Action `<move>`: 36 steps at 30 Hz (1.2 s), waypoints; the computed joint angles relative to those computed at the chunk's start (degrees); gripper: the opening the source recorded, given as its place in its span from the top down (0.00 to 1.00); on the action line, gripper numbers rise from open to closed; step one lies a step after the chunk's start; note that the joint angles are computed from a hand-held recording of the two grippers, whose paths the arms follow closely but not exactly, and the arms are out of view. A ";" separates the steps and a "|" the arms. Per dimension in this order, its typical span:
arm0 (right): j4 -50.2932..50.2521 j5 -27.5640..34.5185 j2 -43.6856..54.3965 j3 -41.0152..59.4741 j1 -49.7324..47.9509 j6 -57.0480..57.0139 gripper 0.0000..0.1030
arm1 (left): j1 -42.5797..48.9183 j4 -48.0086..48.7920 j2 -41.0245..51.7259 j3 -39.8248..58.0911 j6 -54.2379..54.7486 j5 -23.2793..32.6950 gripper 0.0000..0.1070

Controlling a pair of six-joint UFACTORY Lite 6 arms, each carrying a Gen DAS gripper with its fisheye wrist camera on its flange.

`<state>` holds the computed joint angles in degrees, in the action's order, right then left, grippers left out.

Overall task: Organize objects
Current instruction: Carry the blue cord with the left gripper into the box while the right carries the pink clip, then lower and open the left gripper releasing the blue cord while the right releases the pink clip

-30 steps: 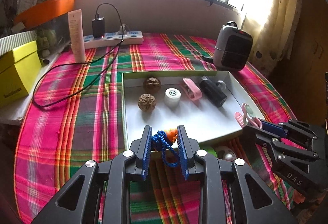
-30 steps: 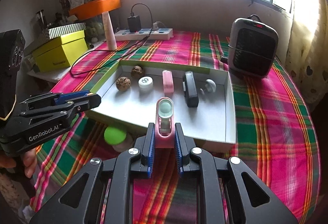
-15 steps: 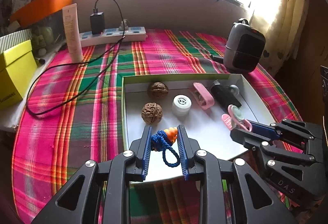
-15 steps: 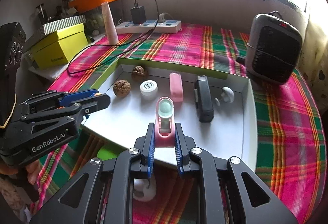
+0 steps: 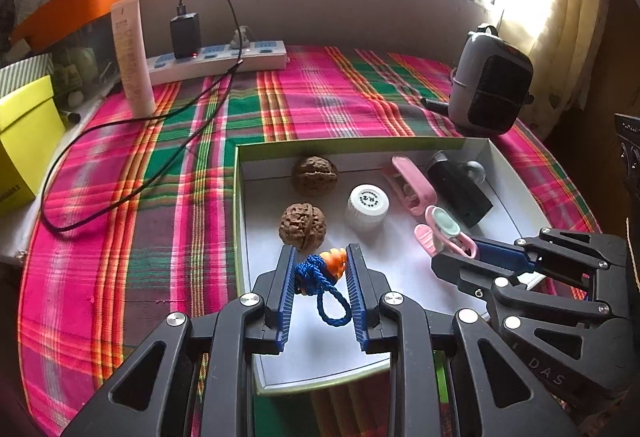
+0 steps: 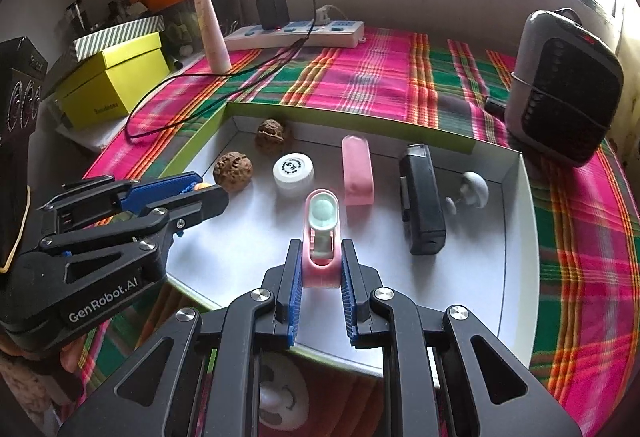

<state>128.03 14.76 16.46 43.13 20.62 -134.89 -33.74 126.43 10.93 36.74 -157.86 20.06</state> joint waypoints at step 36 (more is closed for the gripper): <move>4.57 -1.00 3.83 2.99 0.86 -4.61 0.82 | -0.26 -2.35 4.26 3.39 4.72 0.06 0.77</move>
<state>132.60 13.77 20.29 46.12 21.48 -139.50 -34.00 124.07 15.20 40.13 -153.13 20.13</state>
